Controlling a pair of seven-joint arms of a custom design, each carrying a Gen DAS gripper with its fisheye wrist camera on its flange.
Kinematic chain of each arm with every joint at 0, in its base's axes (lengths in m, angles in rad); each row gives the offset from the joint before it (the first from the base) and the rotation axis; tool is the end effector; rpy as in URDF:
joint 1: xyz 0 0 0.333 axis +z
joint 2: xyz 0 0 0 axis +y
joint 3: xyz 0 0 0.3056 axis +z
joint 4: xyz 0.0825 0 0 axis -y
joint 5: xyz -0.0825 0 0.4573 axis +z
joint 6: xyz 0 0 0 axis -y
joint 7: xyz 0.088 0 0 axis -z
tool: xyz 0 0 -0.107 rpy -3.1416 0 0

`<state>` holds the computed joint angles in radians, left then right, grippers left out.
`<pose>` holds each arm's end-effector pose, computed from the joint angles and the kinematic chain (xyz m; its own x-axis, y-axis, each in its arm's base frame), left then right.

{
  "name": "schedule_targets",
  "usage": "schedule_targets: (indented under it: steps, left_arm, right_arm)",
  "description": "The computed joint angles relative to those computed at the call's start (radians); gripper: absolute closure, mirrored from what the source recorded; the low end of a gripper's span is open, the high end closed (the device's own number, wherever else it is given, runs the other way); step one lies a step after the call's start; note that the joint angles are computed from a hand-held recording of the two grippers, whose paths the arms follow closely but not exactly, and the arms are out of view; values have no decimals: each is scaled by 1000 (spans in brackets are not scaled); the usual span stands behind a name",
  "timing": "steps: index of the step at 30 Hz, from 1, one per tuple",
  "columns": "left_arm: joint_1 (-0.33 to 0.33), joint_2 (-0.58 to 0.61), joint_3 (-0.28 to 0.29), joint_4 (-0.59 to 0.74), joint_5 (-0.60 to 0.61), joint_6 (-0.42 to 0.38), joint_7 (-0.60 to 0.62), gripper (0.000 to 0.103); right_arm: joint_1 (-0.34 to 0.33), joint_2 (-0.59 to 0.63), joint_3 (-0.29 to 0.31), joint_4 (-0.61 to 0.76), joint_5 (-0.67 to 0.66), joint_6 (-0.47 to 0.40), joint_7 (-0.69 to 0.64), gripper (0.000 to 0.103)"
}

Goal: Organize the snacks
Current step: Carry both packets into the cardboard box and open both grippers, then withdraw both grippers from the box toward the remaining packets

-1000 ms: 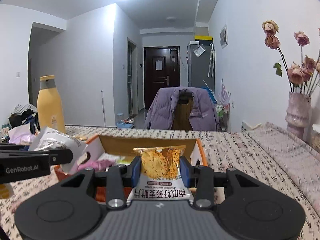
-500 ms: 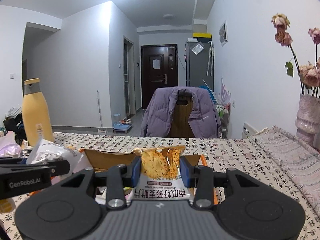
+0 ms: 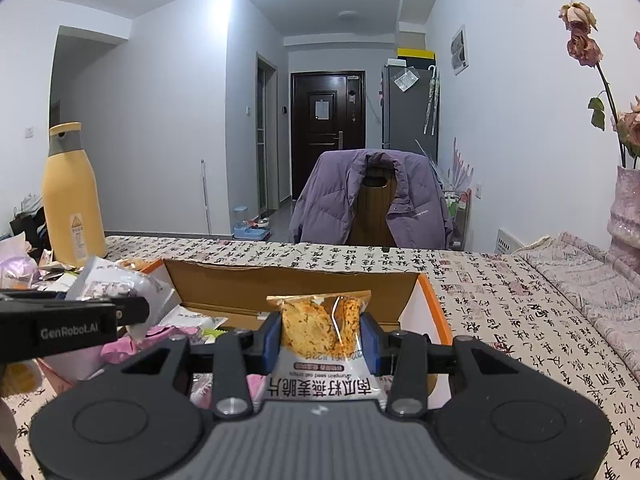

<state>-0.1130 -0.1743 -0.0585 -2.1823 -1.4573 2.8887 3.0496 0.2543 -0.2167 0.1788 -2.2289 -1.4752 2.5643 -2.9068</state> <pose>0.5951 -0.0452 0.4826 -0.3944 -0.9155 0.0795 -0.4321 0.1084 -0.8953 0.5273 0.2637 0.4683 -0.2280 -0.9734 -0.0207 -0.3720 0.1067 -0.9221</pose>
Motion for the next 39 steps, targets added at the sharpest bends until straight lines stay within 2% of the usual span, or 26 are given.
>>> schedule_targets:
  steps: [2, 3, 4, 5, 6, 7, 8, 9, 14, 28, 32, 35, 39]
  left_arm:
    - [-1, -3, 4, -1, -34, -7, 30, 60]
    - [-1, -4, 6, 0, -58, -12, 53, 48]
    - [1, -7, 6, -1, -80, -13, 68, 38]
    - [2, -10, 5, -2, -108, -9, 86, 16]
    - [3, -10, 1, 3, -145, 7, 110, 5]
    - [5, -12, -2, 5, -187, 16, 143, 4]
    - [10, -15, -4, 6, -213, 13, 164, 1]
    - [17, -15, -7, 7, -206, 4, 151, 0]
    - [30, -11, -13, 7, -143, -9, 70, 0]
    - [33, -35, -14, -6, -224, -15, 146, 0]
    - [35, -46, -19, -5, -222, -6, 121, 0]
    - [37, -79, -8, -22, -184, -28, 67, 0]
    - [29, -126, 5, -49, -171, -37, 67, 0]
  right_arm:
    - [-3, -4, -5, -5, 6, 12, 5, 60]
    - [-4, -7, -6, -9, 5, 20, 12, 53]
    - [-4, -10, -5, -11, 12, 23, 11, 39]
    - [-5, -15, -3, -14, 9, 21, 19, 30]
    - [-7, -21, 2, -19, -5, 14, 38, 13]
    - [-8, -27, 7, -24, -20, 5, 56, 5]
    - [-8, -32, 11, -28, -33, -3, 71, 3]
    - [-8, -36, 12, -30, -39, -6, 79, 0]
    - [-8, -45, 11, -36, -33, -10, 80, 0]
    - [0, -56, 24, -39, -40, -59, 86, 0]
    - [0, -64, 25, -36, -36, -59, 80, 0]
    - [1, -77, 27, -34, -8, -69, 57, 0]
    - [1, -110, 40, -45, 31, -74, 15, 0]
